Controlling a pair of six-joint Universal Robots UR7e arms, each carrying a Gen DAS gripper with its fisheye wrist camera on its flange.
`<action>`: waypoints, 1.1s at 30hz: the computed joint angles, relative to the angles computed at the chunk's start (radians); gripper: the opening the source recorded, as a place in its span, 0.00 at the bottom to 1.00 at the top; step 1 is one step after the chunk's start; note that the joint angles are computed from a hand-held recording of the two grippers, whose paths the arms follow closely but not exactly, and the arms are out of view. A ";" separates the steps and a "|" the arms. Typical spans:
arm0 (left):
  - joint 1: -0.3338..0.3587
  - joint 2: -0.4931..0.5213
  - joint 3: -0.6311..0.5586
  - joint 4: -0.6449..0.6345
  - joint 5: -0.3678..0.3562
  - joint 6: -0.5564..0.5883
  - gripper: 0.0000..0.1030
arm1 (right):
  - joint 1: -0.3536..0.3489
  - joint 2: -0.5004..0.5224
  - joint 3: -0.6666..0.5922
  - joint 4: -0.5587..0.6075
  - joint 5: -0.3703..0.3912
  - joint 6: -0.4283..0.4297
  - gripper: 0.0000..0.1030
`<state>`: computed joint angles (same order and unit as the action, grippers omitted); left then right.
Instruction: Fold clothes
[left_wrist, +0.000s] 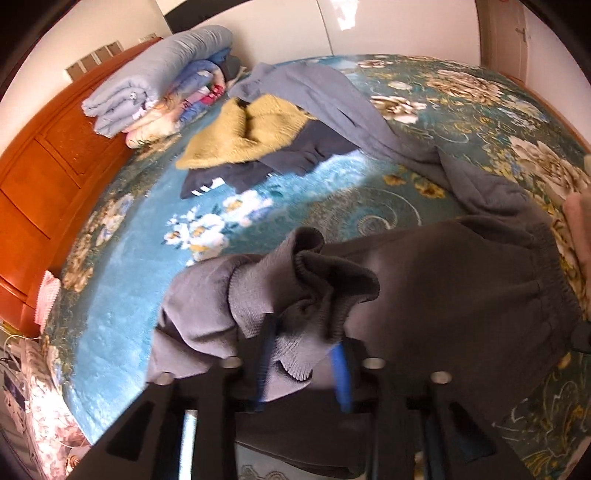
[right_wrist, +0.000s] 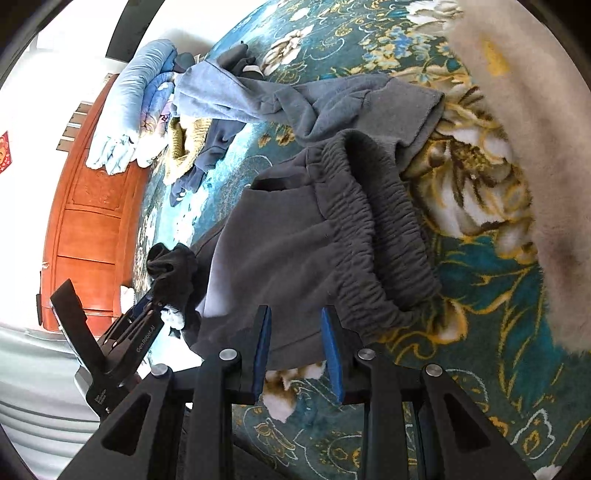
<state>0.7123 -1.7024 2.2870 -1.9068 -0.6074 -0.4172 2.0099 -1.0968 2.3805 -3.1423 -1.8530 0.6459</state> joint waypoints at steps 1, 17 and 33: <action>0.001 0.000 0.002 -0.006 -0.009 0.006 0.57 | -0.002 0.002 0.000 -0.001 0.002 -0.002 0.28; 0.335 -0.098 -0.153 -0.282 -0.312 0.016 0.64 | 0.059 0.142 -0.195 0.089 0.050 -0.122 0.28; 0.546 -0.023 -0.241 -0.146 -0.382 -0.188 0.64 | 0.118 0.523 -0.680 0.355 0.061 -0.319 0.28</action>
